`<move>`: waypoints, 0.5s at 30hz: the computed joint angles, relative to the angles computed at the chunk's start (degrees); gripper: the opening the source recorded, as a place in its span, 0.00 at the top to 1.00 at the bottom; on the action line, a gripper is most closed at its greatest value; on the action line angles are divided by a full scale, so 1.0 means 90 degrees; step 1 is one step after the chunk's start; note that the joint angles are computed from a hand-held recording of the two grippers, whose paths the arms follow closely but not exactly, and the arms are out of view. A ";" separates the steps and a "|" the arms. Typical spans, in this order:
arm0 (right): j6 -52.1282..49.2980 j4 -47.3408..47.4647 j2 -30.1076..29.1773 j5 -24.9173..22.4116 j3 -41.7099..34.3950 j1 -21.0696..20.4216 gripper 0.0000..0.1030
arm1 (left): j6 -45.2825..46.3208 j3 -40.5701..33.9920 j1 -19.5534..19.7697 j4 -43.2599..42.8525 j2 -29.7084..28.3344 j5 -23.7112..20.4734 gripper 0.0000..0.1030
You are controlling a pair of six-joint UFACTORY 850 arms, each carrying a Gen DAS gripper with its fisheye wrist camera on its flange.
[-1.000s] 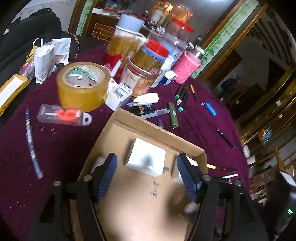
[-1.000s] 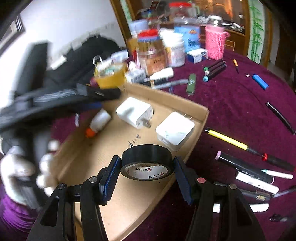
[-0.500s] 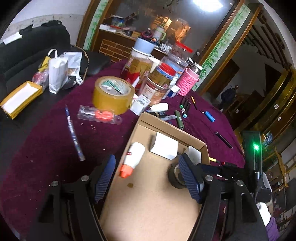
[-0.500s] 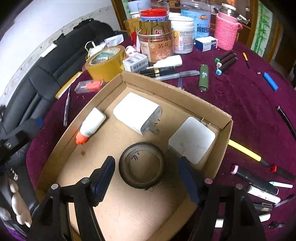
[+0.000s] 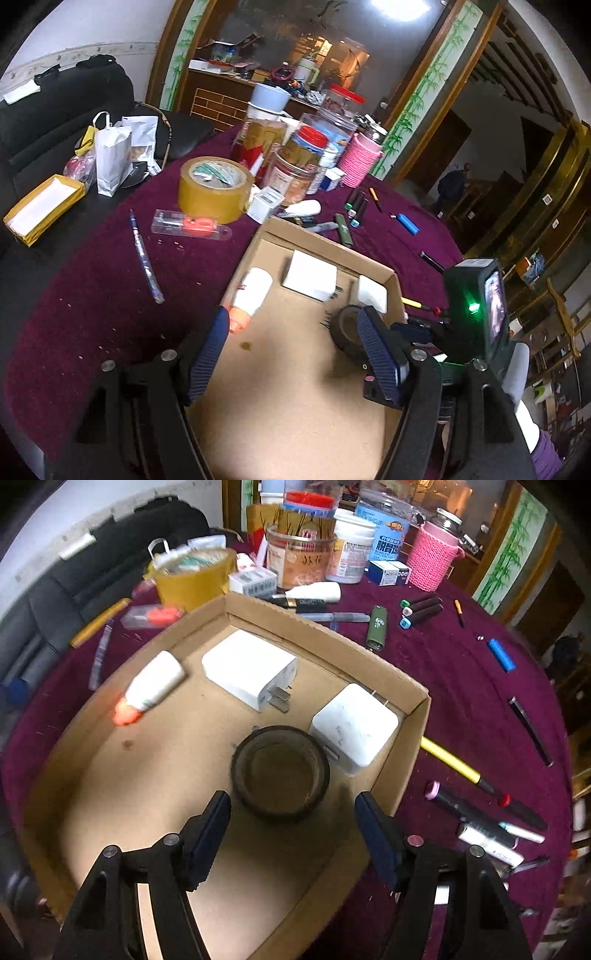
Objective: Organize rigid objects
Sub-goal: 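Grasp a black pen from the table with the left tool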
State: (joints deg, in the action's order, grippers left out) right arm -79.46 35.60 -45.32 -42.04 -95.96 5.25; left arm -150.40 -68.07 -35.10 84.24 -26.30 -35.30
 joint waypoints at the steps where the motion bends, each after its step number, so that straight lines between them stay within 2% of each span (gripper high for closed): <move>1: -0.0149 0.0259 -0.0014 -0.0304 -0.0077 -0.0117 0.28 | 0.0081 -0.0058 -0.0028 -0.0053 -0.0027 -0.0016 0.31; 3: -0.0607 0.0941 0.0032 -0.0698 -0.0175 -0.0430 0.28 | 0.0329 -0.0210 -0.0103 -0.0205 -0.0099 -0.0094 0.30; 5: -0.1133 0.1656 0.0111 -0.0697 -0.0154 -0.0695 0.28 | 0.0624 -0.0392 -0.0180 -0.0369 -0.0195 -0.0195 0.25; 7: -0.2215 0.2989 0.0263 -0.0564 0.0041 -0.1068 0.28 | 0.0986 -0.0611 -0.0256 -0.0565 -0.0315 -0.0295 0.25; 8: -0.2753 0.3655 0.0349 -0.0503 0.0169 -0.1230 0.23 | 0.1183 -0.0740 -0.0284 -0.0652 -0.0390 -0.0300 0.25; 9: -0.3252 0.4322 0.0396 -0.0426 0.0198 -0.1446 0.12 | 0.1330 -0.0851 -0.0304 -0.0712 -0.0454 -0.0280 0.25; 10: -0.3774 0.4988 0.0424 -0.0358 0.0286 -0.1575 0.05 | 0.1446 -0.0943 -0.0310 -0.0755 -0.0509 -0.0246 0.25; 11: -0.4305 0.5654 0.0440 -0.0370 0.0381 -0.1708 0.00 | 0.1617 -0.1089 -0.0324 -0.0831 -0.0600 -0.0192 0.24; 12: -0.4704 0.6215 0.0329 -0.0369 0.0318 -0.1843 0.00 | 0.1773 -0.1219 -0.0334 -0.0906 -0.0685 -0.0140 0.24; 13: -0.4864 0.6509 0.0260 -0.0169 0.0263 -0.1861 0.00 | 0.1891 -0.1321 -0.0336 -0.0960 -0.0751 -0.0089 0.24; 15: -0.4412 0.6298 -0.0104 0.0384 -0.0280 -0.1866 0.00 | 0.2173 -0.1590 -0.0359 -0.1098 -0.0928 0.0017 0.24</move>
State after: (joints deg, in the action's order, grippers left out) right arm -119.16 92.28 -46.26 -38.58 -98.48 -11.54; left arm -130.84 -82.38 -38.33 74.36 -34.66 -35.15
